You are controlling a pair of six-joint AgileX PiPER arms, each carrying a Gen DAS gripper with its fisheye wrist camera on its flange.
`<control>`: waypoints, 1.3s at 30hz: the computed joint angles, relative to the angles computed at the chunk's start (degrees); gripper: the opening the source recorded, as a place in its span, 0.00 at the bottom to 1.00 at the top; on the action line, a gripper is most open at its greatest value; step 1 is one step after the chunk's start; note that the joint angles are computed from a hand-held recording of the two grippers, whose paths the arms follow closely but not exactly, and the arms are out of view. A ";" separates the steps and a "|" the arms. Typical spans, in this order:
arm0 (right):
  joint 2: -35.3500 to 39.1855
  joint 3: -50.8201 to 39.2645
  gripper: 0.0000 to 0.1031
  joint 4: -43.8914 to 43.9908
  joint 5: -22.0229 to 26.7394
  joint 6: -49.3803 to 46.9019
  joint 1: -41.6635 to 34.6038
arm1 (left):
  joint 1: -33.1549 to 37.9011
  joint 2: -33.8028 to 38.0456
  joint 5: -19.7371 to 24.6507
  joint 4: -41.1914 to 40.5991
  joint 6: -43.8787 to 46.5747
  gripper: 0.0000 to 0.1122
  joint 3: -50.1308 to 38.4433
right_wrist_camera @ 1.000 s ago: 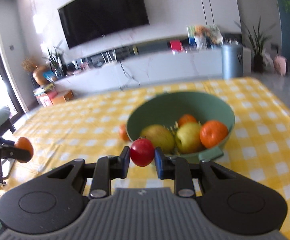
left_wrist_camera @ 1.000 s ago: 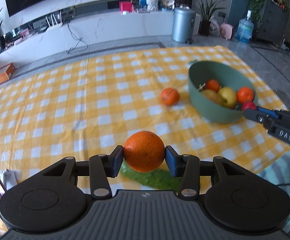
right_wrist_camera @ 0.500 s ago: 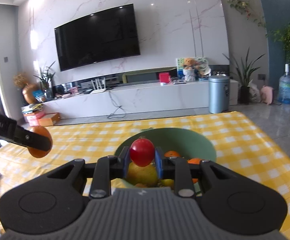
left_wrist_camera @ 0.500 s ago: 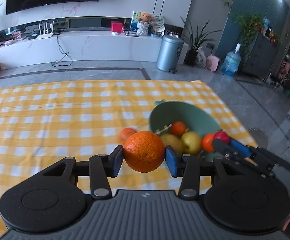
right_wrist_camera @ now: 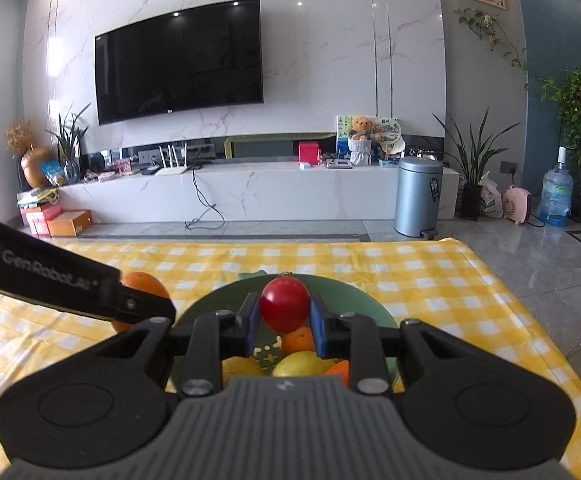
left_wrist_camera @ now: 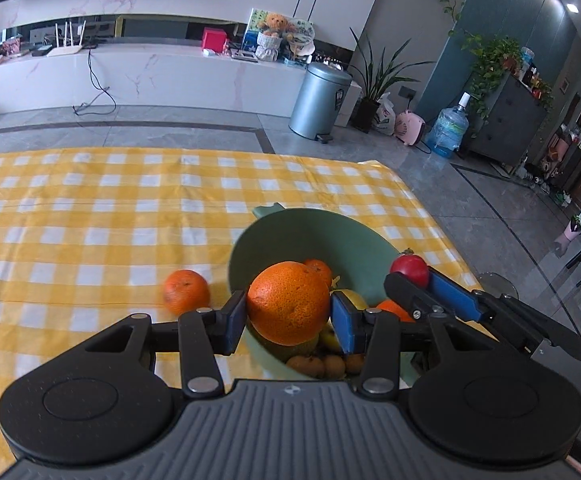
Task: Organize fruits
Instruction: 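Lower the orange into the green bowl with the left gripper while the right gripper lowers the tomato there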
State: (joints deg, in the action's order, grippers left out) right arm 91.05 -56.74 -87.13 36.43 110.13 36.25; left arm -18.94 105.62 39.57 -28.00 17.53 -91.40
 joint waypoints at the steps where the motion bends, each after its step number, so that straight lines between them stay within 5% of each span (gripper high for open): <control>1: 0.55 -0.19 0.22 0.05 -1.12 -0.44 -0.92 | -0.25 1.00 0.19 0.54 -0.90 0.45 -0.93; 21: 8.48 -6.38 0.22 10.42 -10.58 -12.74 -8.56 | -3.55 12.87 0.38 6.45 -6.30 0.45 -11.89; 39: 10.03 -7.75 0.24 12.43 -12.35 -14.79 -10.00 | -3.96 21.04 7.94 9.19 -8.94 0.46 -25.05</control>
State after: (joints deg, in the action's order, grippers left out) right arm 101.08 -64.49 -74.70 24.08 95.34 26.25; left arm -22.90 126.66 47.51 -18.80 8.59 -116.45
